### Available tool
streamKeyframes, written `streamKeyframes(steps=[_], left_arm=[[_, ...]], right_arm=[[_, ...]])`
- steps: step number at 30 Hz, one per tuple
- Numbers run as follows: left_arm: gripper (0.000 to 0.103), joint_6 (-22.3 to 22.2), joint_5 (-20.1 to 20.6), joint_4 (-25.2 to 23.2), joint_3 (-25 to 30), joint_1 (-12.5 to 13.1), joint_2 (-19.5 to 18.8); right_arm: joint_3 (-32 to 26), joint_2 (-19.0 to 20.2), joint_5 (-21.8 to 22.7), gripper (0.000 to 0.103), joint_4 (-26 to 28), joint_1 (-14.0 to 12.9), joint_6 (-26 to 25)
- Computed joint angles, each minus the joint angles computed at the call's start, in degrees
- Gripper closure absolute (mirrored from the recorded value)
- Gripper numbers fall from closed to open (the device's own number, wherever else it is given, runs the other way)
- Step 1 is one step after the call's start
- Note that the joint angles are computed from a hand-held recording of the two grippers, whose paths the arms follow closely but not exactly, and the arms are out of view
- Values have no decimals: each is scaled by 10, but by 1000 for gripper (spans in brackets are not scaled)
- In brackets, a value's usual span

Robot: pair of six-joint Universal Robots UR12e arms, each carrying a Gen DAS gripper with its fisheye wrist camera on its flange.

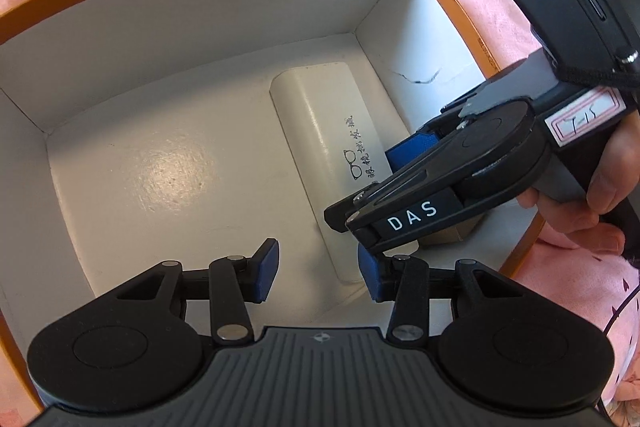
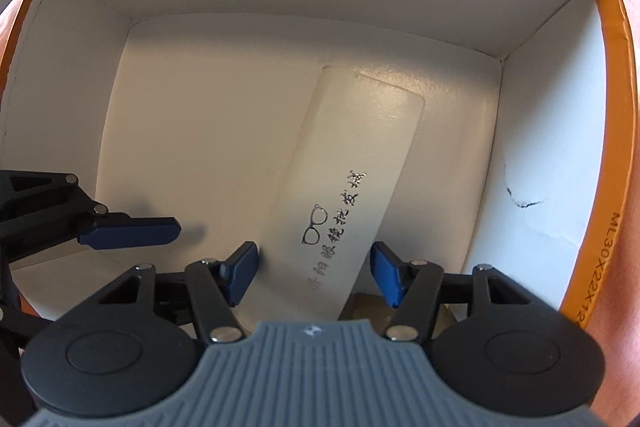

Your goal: Organize objects

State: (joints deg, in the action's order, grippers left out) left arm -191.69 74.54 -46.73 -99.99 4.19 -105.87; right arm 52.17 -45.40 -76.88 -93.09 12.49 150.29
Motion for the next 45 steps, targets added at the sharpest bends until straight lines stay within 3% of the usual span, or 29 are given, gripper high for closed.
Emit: streamKeyframes(steps=[11, 14, 19, 23, 25, 27, 29, 33, 37, 41, 45], left_arm=[[54, -33, 5, 42, -10, 1, 0], [58, -38, 3, 60, -11, -1, -3], [63, -39, 4, 86, -9, -5, -10], [68, -39, 1, 118, -8, -6, -19], [68, -36, -3, 118, -1, -7, -26], [70, -28, -6, 113, -10, 0, -21], [70, -34, -7, 105, -11, 3, -21], [70, -62, -29, 90, -12, 13, -23], [69, -86, -38, 103, -12, 14, -30], [77, -74, -37, 108, -4, 8, -36], [89, -65, -38, 94, 13, 1, -44]], right_arm=[[15, -4, 16, 48, -94, 9, -1], [-6, 5, 13, 49, -69, 10, 6], [1, -2, -3, 52, -81, 12, 6], [11, -9, -31, 66, -106, 12, 32], [42, -23, -76, 71, -167, 17, 29], [48, -28, -67, 78, -174, 13, 19], [45, -30, -46, 78, -157, 7, 22], [94, -60, -44, 77, -238, 8, -15], [103, -69, -32, 76, -299, -2, -36], [127, -84, -42, 69, -354, -12, -46], [121, -82, -57, 69, -346, -19, -31]])
